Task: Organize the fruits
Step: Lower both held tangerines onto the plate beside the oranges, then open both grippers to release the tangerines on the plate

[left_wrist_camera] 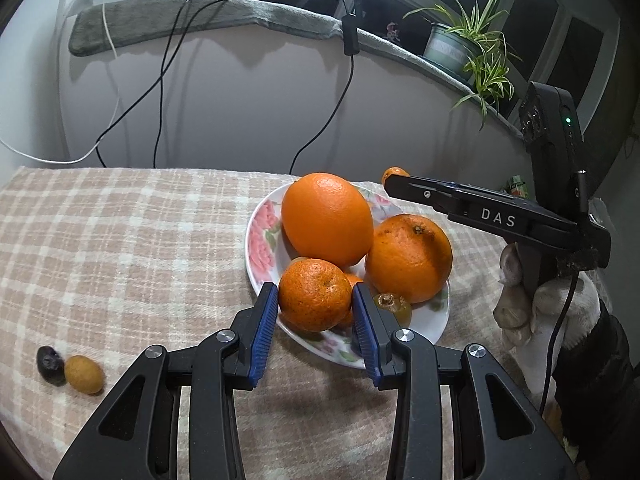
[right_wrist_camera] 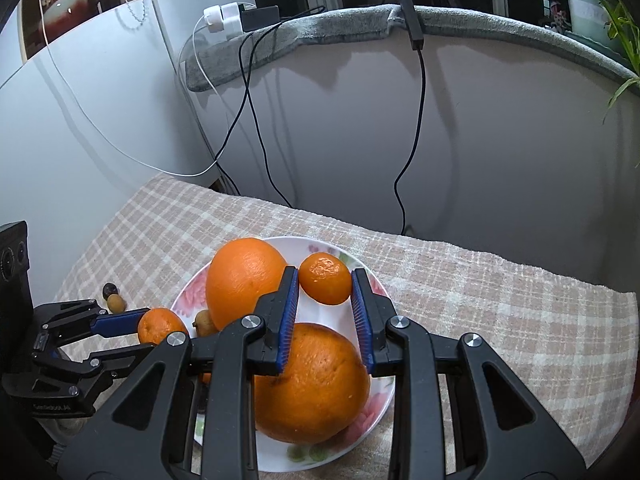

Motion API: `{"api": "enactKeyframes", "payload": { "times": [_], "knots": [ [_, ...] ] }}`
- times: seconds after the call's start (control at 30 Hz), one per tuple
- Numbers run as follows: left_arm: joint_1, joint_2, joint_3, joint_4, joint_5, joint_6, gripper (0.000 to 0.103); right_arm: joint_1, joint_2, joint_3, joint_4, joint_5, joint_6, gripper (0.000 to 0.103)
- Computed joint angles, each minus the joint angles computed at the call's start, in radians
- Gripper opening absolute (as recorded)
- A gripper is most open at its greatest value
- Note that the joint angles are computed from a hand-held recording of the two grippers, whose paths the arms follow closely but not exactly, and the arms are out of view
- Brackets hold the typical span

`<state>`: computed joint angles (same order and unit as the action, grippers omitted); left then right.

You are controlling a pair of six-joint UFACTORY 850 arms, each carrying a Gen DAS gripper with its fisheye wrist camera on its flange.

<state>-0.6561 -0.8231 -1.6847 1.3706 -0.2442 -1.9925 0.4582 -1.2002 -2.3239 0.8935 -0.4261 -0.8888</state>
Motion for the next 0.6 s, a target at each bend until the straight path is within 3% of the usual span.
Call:
{"api": "enactKeyframes", "payload": {
  "times": [0.53,0.57,0.6],
  "knots": [
    [0.001,-0.009,-0.014,-0.017,0.013,0.03,0.037,0.004,-0.042,-0.078,-0.101,-0.03,0.095,0.028],
    [0.001,-0.009,-0.014,-0.015,0.011,0.029,0.038,0.004,-0.042,-0.078,-0.102,-0.029,0.096,0.032],
    [0.001,-0.008,-0.013,-0.007,0.011,0.021,0.04,0.004,-0.038,-0.071,-0.096,-0.02,0.09,0.046]
  ]
}}
